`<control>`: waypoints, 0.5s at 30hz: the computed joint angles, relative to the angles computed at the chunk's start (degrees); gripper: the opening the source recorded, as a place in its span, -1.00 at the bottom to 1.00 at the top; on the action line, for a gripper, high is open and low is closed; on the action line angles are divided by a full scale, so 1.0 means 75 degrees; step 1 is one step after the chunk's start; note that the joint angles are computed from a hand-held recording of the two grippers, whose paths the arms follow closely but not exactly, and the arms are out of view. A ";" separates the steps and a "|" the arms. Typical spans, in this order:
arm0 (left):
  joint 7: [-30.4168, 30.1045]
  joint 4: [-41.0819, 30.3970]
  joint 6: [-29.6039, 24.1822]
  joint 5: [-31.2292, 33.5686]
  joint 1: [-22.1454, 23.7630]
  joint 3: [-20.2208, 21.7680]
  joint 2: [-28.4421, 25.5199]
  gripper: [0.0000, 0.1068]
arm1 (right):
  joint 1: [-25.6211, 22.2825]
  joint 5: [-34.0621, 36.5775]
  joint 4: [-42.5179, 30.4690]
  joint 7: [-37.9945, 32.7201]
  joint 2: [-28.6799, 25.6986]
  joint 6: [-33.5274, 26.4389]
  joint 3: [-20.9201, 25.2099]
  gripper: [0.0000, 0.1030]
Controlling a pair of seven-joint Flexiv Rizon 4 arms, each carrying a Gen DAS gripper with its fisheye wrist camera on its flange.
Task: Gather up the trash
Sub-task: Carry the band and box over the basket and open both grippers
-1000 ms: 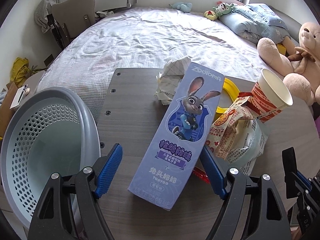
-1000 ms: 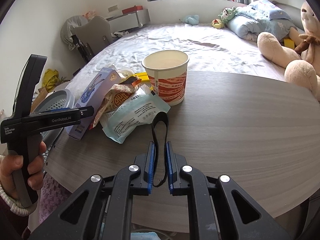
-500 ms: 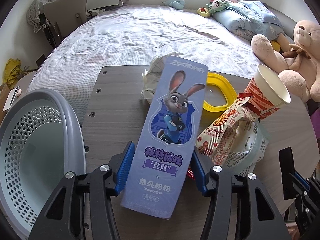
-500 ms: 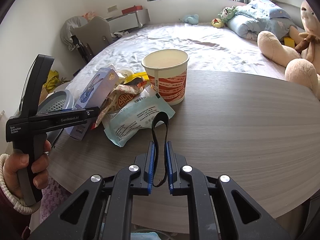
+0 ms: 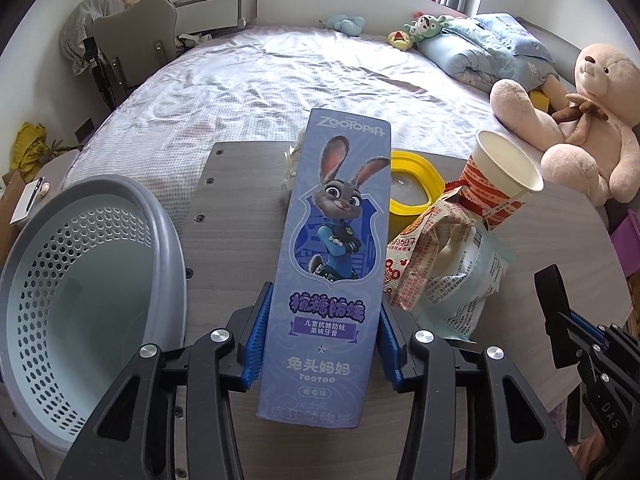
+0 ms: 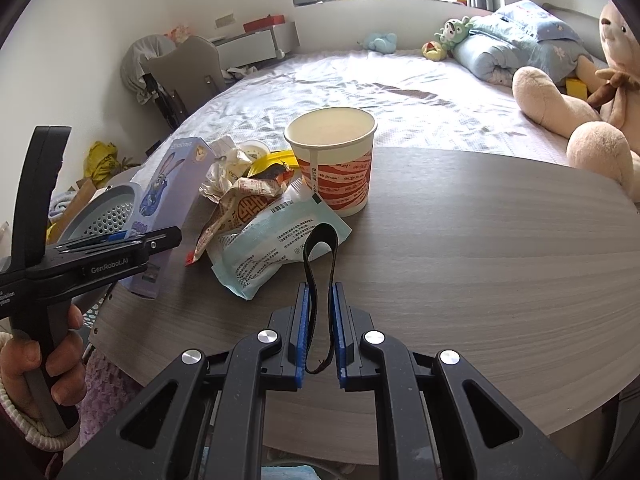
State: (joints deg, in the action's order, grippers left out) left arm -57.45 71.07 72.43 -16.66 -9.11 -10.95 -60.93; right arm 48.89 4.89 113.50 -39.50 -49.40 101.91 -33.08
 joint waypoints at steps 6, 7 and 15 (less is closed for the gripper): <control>0.0206 0.1135 0.1128 -0.0106 0.0477 -0.0552 0.0581 -0.15 | 0.0123 -0.0087 -0.0069 -0.0064 0.0073 -0.0011 -0.0093 -0.77; 0.0236 0.1288 0.1286 -0.0124 0.0572 -0.0653 0.0666 -0.15 | 0.0179 -0.0103 -0.0122 -0.0088 0.0056 -0.0021 -0.0168 -0.77; 0.0222 0.1894 0.2146 -0.0146 0.1168 -0.0978 0.1044 -0.15 | -0.0010 -0.0417 -0.1020 -0.0376 -0.0027 -0.0043 -0.0017 -0.77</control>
State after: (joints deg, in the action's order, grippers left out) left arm -55.78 85.27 88.52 -17.75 -0.35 -18.28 -53.11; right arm 48.81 1.77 105.85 -42.31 -49.60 101.58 -33.21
